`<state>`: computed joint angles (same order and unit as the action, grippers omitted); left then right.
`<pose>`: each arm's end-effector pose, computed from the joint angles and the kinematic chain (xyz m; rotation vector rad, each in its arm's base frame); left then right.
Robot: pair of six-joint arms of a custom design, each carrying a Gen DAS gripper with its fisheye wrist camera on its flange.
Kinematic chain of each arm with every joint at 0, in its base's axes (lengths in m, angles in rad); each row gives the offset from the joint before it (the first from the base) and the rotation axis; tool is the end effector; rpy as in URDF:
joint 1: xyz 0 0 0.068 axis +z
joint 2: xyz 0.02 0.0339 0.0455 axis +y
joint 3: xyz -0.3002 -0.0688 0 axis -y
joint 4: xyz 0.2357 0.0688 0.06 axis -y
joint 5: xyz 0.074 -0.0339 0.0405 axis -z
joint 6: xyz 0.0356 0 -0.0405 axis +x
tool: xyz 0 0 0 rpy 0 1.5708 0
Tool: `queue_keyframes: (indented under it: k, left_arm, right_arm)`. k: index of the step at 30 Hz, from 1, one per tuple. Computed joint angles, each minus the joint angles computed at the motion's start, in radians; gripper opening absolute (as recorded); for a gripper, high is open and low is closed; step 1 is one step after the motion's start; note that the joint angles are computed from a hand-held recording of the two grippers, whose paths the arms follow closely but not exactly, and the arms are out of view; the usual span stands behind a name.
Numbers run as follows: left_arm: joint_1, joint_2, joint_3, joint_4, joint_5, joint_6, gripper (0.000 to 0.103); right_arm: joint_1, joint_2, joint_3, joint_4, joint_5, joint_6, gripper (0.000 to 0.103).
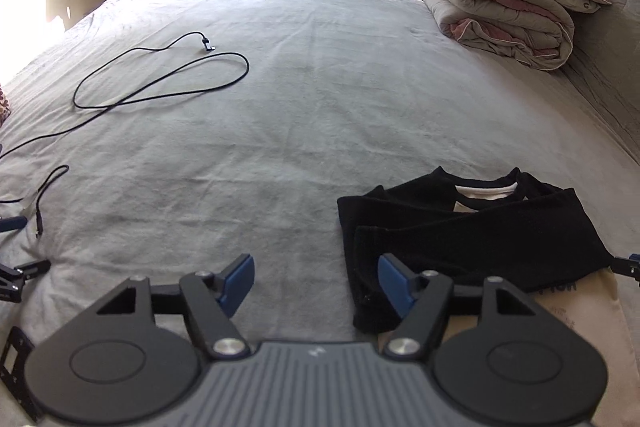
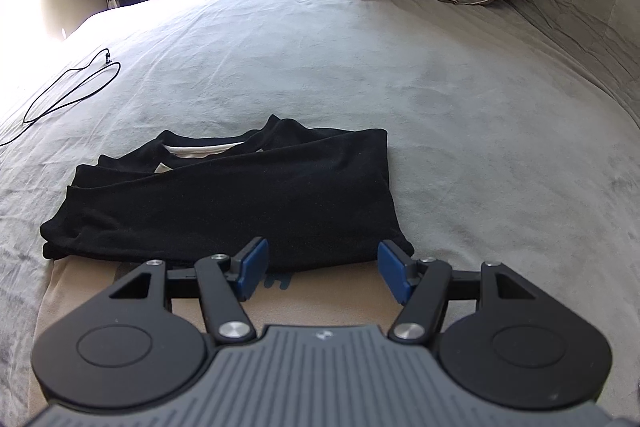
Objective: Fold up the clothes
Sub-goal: 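Grasp and tug the sweatshirt edge with the left gripper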
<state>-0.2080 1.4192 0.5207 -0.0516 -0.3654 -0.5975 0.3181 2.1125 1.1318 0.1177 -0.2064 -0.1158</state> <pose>0.2284 -0.0352 0.1760 -0.6121 2.3585 0.1077 0.4029 0.1403 0.1256 -0.6155 2.3594 0.3420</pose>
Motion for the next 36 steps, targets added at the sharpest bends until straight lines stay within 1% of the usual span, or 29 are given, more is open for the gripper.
queue_keyframes:
  k: [1,3,6,8,10,11,13,15,18,20,22,28,33,35,36]
  left_arm:
    - [0.001,0.038,-0.018,0.062,0.021,-0.006,0.059]
    - [0.006,0.12,-0.049,0.192,0.069,-0.015,0.051]
    - [-0.006,0.228,-0.09,0.399,0.097,-0.015,0.04]
    - [-0.018,0.298,-0.112,0.545,0.104,0.005,0.034]
    - [-0.017,0.368,-0.112,0.642,0.132,0.021,0.021]
    - [-0.017,0.402,-0.11,0.687,0.145,0.028,0.019]
    - [-0.015,0.461,-0.089,0.708,0.153,0.023,0.016]
    - [-0.018,0.517,-0.081,0.739,0.131,0.001,0.015]
    - [-0.017,0.56,-0.112,0.838,0.115,-0.016,0.015]
    - [-0.007,0.546,-0.109,0.818,0.12,-0.004,0.015]
    - [-0.006,0.531,-0.112,0.804,0.099,0.0,0.016]
    - [0.026,0.514,-0.143,0.818,0.131,-0.008,0.016]
    - [0.008,0.46,-0.147,0.759,0.099,-0.055,0.016]
    - [-0.012,0.422,-0.149,0.727,0.085,-0.075,0.017]
    - [-0.022,0.403,-0.15,0.71,0.077,-0.086,0.02]
  right_arm:
    - [-0.004,0.011,0.005,0.002,0.004,-0.001,0.065]
    - [-0.013,0.033,0.016,0.007,0.011,-0.004,0.065]
    - [-0.026,0.066,0.03,0.019,0.019,-0.011,0.065]
    - [-0.033,0.093,0.039,0.034,0.032,-0.014,0.065]
    - [-0.035,0.117,0.044,0.056,0.056,-0.013,0.065]
    - [-0.033,0.126,0.039,0.082,0.077,-0.005,0.065]
    - [-0.03,0.14,0.028,0.13,0.109,0.009,0.065]
    - [-0.026,0.152,0.019,0.165,0.127,0.026,0.065]
    - [-0.024,0.165,0.013,0.184,0.143,0.055,0.065]
    - [-0.022,0.169,0.012,0.187,0.157,0.064,0.065]
    - [-0.019,0.172,0.011,0.19,0.17,0.074,0.065]
    - [0.005,0.173,0.001,0.198,0.225,0.122,0.065]
    - [0.021,0.161,-0.005,0.183,0.232,0.136,0.065]
    - [0.021,0.152,-0.012,0.181,0.222,0.14,0.065]
    - [0.019,0.145,-0.019,0.18,0.21,0.145,0.065]
